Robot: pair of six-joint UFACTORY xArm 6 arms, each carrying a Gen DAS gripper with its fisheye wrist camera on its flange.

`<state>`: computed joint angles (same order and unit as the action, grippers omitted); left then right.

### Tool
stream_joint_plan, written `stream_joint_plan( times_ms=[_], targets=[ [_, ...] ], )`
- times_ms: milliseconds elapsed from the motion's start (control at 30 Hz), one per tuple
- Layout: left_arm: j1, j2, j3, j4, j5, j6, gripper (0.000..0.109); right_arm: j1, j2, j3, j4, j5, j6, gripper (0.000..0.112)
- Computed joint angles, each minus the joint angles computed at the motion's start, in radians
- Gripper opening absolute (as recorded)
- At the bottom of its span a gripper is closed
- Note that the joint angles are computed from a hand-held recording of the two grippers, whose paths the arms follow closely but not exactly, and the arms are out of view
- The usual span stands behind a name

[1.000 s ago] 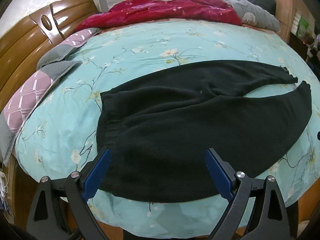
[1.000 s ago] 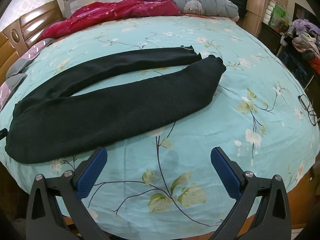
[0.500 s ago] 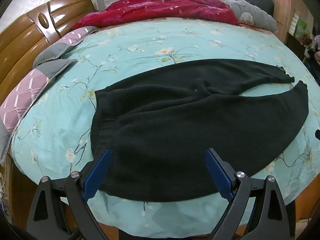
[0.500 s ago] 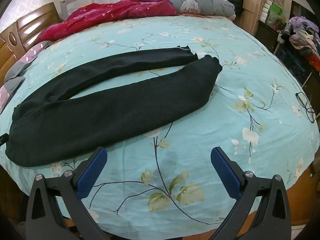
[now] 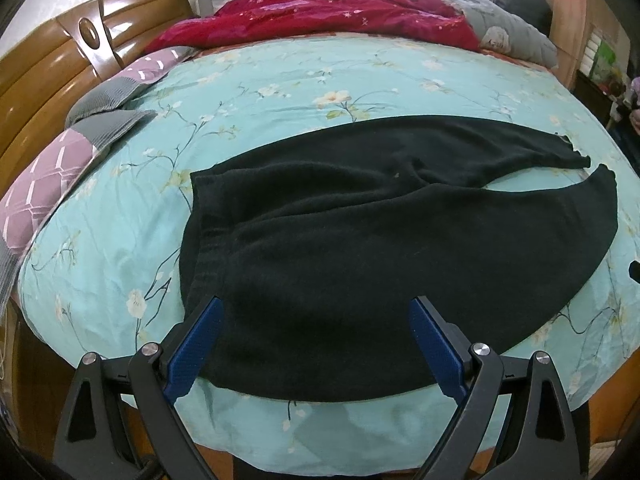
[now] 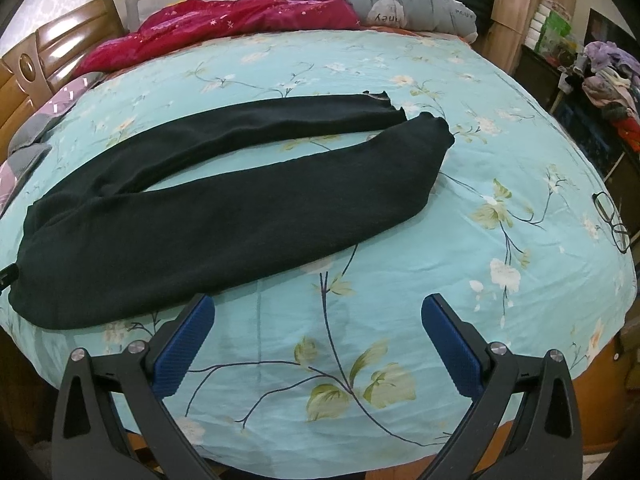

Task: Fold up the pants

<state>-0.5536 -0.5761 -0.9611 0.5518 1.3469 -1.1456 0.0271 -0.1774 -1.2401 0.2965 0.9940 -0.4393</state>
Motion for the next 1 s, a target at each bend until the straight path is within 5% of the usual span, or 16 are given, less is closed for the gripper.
stream_joint_plan(
  times_ms=[267, 433, 667, 833, 1000],
  targets=[
    [0.060, -0.044, 0.018, -0.076, -0.013, -0.013, 0.094, -0.043, 0.042, -0.041, 0.044, 0.039, 0.023, 0.103],
    [0.147, -0.091, 0.037, -0.234, -0.044, -0.031, 0.094, -0.120, 0.135, -0.131, 0.063, 0.064, 0.081, 0.103],
    [0.276, -0.288, 0.368, -0.704, -0.441, -0.135, 0.094, -0.217, 0.359, -0.341, 0.217, 0.159, 0.189, 0.103],
    [0.292, -0.211, 0.392, -0.775, -0.480, -0.122, 0.093, -0.253, 0.493, -0.423, 0.512, 0.242, 0.227, 0.103],
    [0.302, -0.150, 0.347, -0.757, -0.479, -0.111, 0.091, -0.231, 0.548, -0.441, 0.637, 0.197, 0.274, 0.103]
  ],
)
